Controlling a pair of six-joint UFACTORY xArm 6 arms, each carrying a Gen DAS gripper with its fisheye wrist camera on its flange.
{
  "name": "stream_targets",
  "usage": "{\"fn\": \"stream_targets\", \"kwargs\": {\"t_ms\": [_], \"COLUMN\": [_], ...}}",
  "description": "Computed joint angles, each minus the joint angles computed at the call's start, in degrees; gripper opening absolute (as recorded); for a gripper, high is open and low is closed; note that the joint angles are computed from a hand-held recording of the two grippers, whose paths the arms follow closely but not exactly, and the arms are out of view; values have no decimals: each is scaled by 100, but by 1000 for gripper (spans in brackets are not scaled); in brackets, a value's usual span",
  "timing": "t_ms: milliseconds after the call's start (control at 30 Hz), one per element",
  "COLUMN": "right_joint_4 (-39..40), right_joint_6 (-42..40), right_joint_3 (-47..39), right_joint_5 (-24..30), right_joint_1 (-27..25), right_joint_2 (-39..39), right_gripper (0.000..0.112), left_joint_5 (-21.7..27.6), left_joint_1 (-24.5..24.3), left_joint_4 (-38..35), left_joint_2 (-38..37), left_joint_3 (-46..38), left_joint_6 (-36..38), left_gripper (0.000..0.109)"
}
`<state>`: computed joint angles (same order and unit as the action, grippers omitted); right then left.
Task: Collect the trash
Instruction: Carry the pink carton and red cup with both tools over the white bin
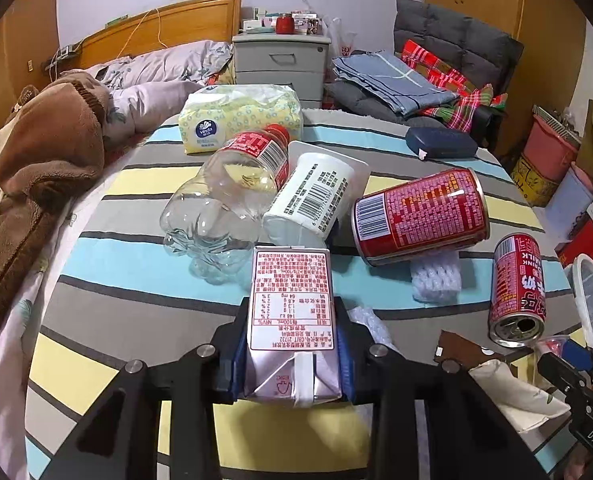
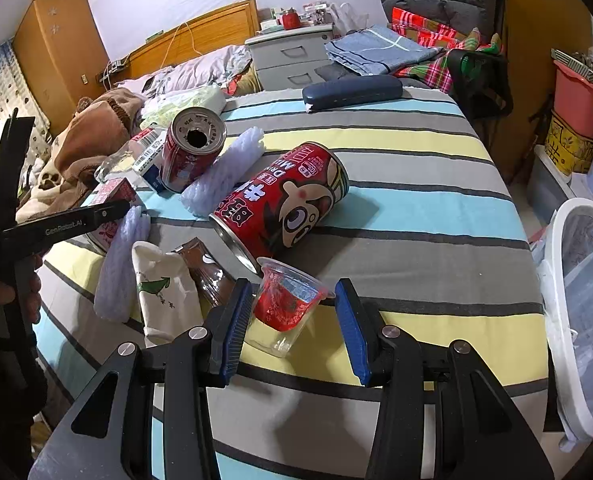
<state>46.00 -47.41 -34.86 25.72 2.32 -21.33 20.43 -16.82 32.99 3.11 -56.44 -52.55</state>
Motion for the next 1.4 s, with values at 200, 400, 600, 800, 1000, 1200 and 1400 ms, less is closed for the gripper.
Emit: {"fn": "stream_targets", "kwargs": {"t_ms": [200,400,600,800,1000,1200,1400], "right_joint_4": [64,163,324,477,658,831,963], "right_joint_6": [-53,-127,-237,-369,-545,-747,-958], "right_joint_3": [13,52,90,147,203,216,183], "right_joint_5": [-10,-31,-39,45,123,193,282], "right_joint_1": [-7,-26,-77,-244,-586,-1003,-1512], "right_joint_2": [-25,-123,-262,-495,-789,-949,-999], "right_gripper": [45,45,45,45,45,45,45], "left_joint_5": [-21,-66,51,95,174,249,210], "left_joint_1": [-49,-133,-320,-662,-1137,-1573,-2001], "left_joint_4": [223,470,723,868,1152,1244,1176], "left_joint_2": [-138,-458,-773,-992,-995,-773,-378], "left_joint_3": [120,346,477,488,245,-148,-642], "left_joint_6": [-196,-419,-609,-642,-810,-830,-672], "left_gripper": [36,36,36,36,36,36,36]}}
